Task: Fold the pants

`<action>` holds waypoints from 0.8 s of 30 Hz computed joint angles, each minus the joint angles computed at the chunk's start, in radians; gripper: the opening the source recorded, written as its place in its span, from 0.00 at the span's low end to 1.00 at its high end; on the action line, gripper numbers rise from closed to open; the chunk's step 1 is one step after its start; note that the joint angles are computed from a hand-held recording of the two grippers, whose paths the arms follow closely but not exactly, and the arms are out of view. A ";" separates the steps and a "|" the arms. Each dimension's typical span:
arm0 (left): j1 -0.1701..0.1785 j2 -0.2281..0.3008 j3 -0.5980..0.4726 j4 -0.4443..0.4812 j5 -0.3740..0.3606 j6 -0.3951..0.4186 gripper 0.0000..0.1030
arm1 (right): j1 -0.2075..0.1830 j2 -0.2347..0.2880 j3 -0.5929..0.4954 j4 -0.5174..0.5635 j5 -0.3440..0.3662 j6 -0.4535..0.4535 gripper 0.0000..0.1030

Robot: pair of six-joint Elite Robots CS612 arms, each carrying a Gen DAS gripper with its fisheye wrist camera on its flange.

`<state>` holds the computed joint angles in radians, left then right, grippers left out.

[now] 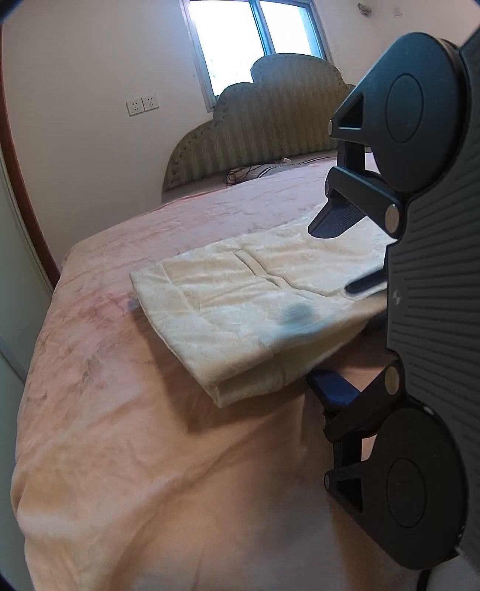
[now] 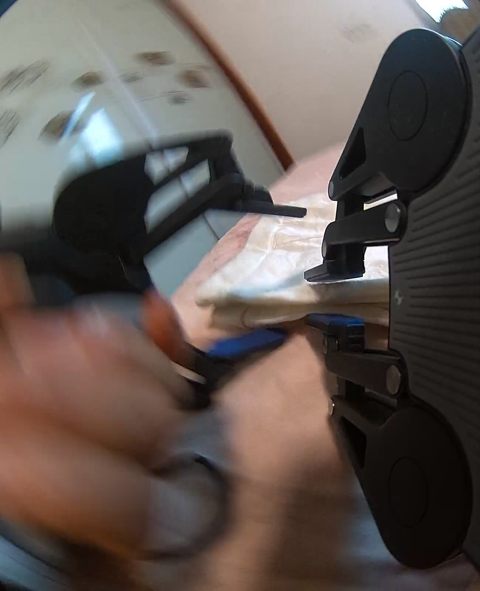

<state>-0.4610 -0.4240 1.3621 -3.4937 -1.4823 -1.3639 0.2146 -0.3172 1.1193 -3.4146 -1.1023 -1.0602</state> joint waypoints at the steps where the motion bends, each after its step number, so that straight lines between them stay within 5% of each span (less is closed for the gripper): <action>1: 0.001 0.007 -0.016 0.008 0.002 0.009 0.76 | -0.009 -0.009 -0.008 0.039 0.027 0.092 0.17; 4: 0.007 0.023 -0.051 0.023 0.018 0.014 0.76 | -0.040 -0.036 -0.043 0.243 0.132 0.294 0.18; 6: 0.017 0.033 -0.074 0.040 -0.006 0.019 0.76 | -0.076 -0.052 -0.063 0.432 0.320 0.350 0.18; 8: 0.022 0.042 -0.094 0.056 -0.017 0.029 0.76 | -0.102 -0.046 -0.092 0.475 0.423 0.464 0.18; 11: 0.027 0.045 -0.112 0.081 -0.020 0.045 0.76 | -0.097 -0.019 -0.154 0.444 0.297 0.556 0.18; 14: 0.024 0.043 -0.118 0.101 0.010 0.078 0.73 | -0.074 0.026 -0.254 0.605 0.109 0.522 0.18; 19: 0.008 0.011 -0.095 0.227 0.104 0.144 0.12 | -0.086 0.050 -0.285 0.608 0.163 0.560 0.19; 21: -0.004 0.004 -0.085 0.217 0.151 0.189 0.12 | -0.084 0.062 -0.314 0.618 0.177 0.573 0.20; 24: -0.047 -0.013 -0.077 0.228 0.303 0.358 0.12 | -0.078 0.091 -0.366 0.619 0.183 0.619 0.21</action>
<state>-0.5079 -0.4368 1.2849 -3.2653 -1.1795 -1.0058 0.1366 -0.2265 0.7533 -2.7957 -0.9192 -0.4416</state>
